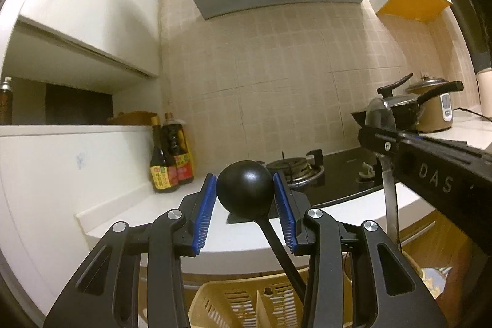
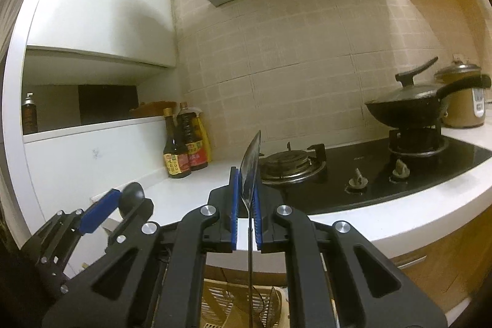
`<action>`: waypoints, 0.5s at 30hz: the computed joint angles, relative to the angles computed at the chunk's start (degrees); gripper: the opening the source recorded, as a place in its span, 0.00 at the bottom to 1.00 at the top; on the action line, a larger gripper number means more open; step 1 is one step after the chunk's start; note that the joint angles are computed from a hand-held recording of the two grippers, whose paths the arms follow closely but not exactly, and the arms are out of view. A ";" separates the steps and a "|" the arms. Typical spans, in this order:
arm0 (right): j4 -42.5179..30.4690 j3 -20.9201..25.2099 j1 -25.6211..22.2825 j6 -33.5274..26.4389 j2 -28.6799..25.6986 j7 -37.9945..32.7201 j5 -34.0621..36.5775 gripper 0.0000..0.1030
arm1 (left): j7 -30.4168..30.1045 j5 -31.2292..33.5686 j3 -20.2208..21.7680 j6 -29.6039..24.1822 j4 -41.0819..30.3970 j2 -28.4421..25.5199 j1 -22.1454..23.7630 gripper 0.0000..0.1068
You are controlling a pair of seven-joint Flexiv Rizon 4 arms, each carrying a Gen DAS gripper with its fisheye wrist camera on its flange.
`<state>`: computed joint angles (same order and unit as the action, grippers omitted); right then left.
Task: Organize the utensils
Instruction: 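Carry the ladle and knife with both tools over the utensil holder, then open both tools to drop the ladle and knife into the holder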
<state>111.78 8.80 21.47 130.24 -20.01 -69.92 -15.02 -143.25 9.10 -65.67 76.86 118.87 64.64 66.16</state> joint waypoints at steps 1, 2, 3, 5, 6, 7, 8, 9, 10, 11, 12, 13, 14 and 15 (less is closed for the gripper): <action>0.13 0.35 -0.65 0.10 -0.34 0.84 -0.90 0.06 | 0.03 -0.01 -0.25 -0.06 0.02 -0.14 0.06 0.34; 0.34 0.65 -1.22 0.45 -0.65 1.62 -1.66 0.06 | -0.04 -0.11 -0.50 0.15 0.09 -0.58 0.15 0.34; 0.70 0.75 -1.43 0.82 -0.75 2.08 -1.84 0.06 | -0.21 -0.26 -0.81 0.75 0.42 -1.43 0.08 0.34; 1.54 1.09 -2.42 0.80 -0.54 3.47 -3.52 0.06 | -0.68 -0.22 -1.09 2.47 1.14 -2.80 -0.19 0.35; 2.01 1.19 -2.72 0.82 -0.24 3.94 -4.16 0.07 | -1.28 -0.11 -0.71 3.69 2.06 -3.14 -0.75 0.36; 2.64 1.51 -3.53 0.86 0.11 4.97 -5.58 0.08 | -1.71 0.10 -0.22 4.39 2.73 -3.17 -1.31 0.37; 3.26 1.75 -4.26 0.87 0.49 5.96 -6.91 0.10 | -1.91 0.31 0.17 4.77 3.13 -3.38 -1.85 0.39; 3.86 2.03 -5.17 0.76 0.87 7.24 -8.62 0.23 | -2.01 0.59 0.78 5.26 3.71 -3.80 -2.69 0.45; 4.78 2.55 -6.73 0.80 1.42 9.46 -11.42 0.43 | -2.03 0.85 1.48 5.41 4.24 -4.20 -3.66 0.47; 5.51 2.43 -6.69 1.07 1.98 9.71 -11.25 0.50 | -2.01 1.13 2.02 5.47 4.57 -4.62 -4.47 0.47; 6.59 2.19 -6.25 1.98 2.72 9.31 -9.90 0.52 | -2.06 1.40 2.67 5.53 4.96 -4.92 -5.34 0.47; 7.52 2.12 -6.46 2.24 3.53 9.58 -10.22 0.52 | -2.16 1.69 3.39 5.65 5.38 -5.17 -6.24 0.47; 8.48 2.12 -6.95 1.94 4.50 10.20 -11.35 0.52 | -2.27 1.96 4.48 5.77 6.00 -5.34 -7.53 0.47; 9.69 2.08 -7.10 1.88 5.64 10.38 -11.44 0.52 | -2.41 2.22 5.60 5.76 6.59 -5.48 -8.87 0.47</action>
<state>121.48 10.87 14.37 132.12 -14.37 -59.53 -26.46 -145.66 11.32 -60.07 82.62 125.45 59.16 57.29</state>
